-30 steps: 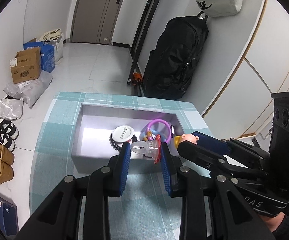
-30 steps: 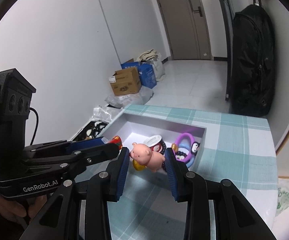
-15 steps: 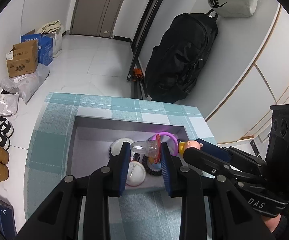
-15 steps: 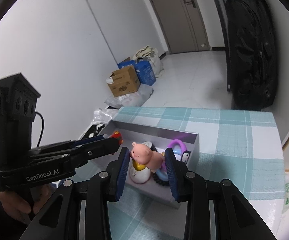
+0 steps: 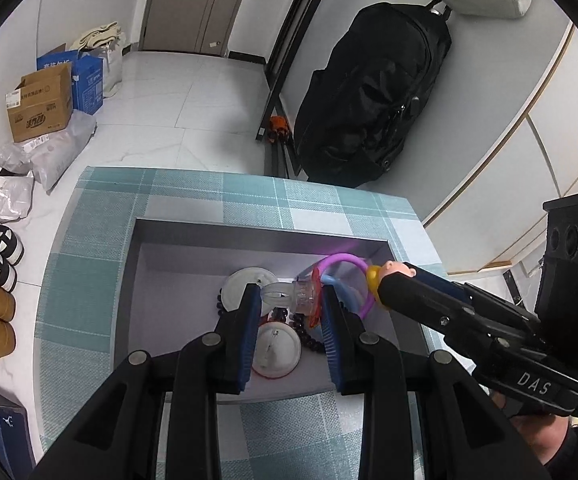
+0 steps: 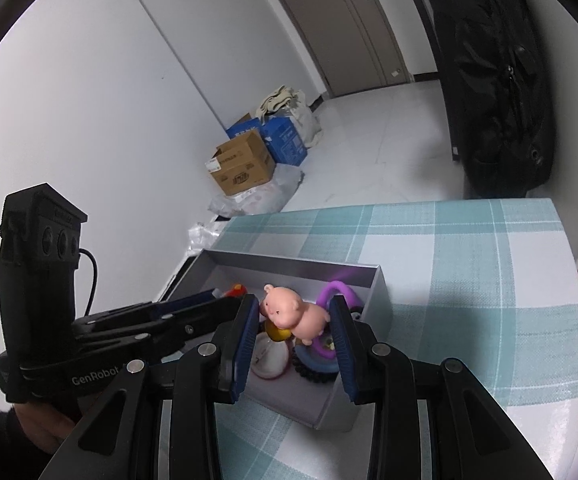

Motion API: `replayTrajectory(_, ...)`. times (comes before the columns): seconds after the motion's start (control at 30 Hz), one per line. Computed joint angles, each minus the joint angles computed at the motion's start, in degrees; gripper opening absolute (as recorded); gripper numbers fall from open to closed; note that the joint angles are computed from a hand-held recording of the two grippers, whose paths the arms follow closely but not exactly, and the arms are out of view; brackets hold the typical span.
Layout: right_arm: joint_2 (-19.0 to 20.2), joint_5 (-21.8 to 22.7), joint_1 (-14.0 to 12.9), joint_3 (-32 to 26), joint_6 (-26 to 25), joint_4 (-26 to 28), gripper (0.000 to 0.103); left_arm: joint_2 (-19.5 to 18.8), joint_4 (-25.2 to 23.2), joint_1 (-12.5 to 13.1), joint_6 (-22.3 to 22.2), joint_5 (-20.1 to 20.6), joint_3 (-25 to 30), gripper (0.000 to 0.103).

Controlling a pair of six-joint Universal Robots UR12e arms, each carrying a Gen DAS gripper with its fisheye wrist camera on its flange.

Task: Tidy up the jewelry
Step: 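Carry the pacifier and pink pig over the box with both grippers, then open both grippers to release the pacifier and pig into the box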

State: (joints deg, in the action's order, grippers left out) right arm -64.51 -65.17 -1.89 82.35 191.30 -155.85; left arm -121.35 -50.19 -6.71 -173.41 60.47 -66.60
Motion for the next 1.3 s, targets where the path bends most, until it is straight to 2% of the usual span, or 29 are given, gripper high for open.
replayTrajectory(0.33,0.07,1.09,-0.2,0.23,1.0,0.12,0.035,-0.56,-3.55,-0.3,1.12,0.49,1.31,0.024)
replayTrajectory(0.5,0.0,0.44,-0.11,0.31,0.92,-0.1,0.035,-0.43,-2.56,-0.28,0.79,0.47,0.95,0.024)
replayTrajectory(0.63,-0.04,0.27,-0.14,0.38,1.29,-0.56,0.036,-0.71,-4.09,-0.11,0.16,-0.35,1.57,0.025)
replayTrajectory(0.67,-0.08,0.27,-0.14,0.44,1.39,-0.72,0.037,-0.82,-4.7,-0.13,-0.16,0.02,1.89,0.027)
replayTrajectory(0.73,-0.14,-0.05,-0.11,0.53,1.56,-0.95,0.037,-1.14,-6.8,-0.16,0.07,0.17,2.77,0.04)
replayTrajectory(0.8,-0.12,-0.09,-0.13,0.54,1.83,-1.15,0.037,-0.73,-5.35,-0.1,-0.16,-0.17,1.99,0.043)
replayTrajectory(0.87,-0.19,-0.3,-0.13,0.55,2.1,-0.88,0.039,-0.41,-4.51,-0.02,0.05,-0.46,1.48,0.049)
replayTrajectory(0.97,-0.3,-0.11,-0.19,0.73,2.48,-1.55,0.041,-0.15,-3.29,0.12,-0.57,-0.78,0.95,0.051)
replayTrajectory(1.13,-0.53,-0.85,-0.12,1.13,2.67,-2.98,0.052,-0.21,-3.21,0.33,-2.06,-0.93,0.99,0.053)
replayTrajectory(1.27,-0.68,-1.6,-0.05,1.32,2.62,-3.5,0.057,0.23,-1.1,0.17,-2.19,0.46,0.23,0.053)
replayTrajectory(1.3,-0.73,-1.8,-0.04,1.35,2.65,-3.51,0.062,0.34,-0.56,0.15,-2.24,0.75,0.03,0.053)
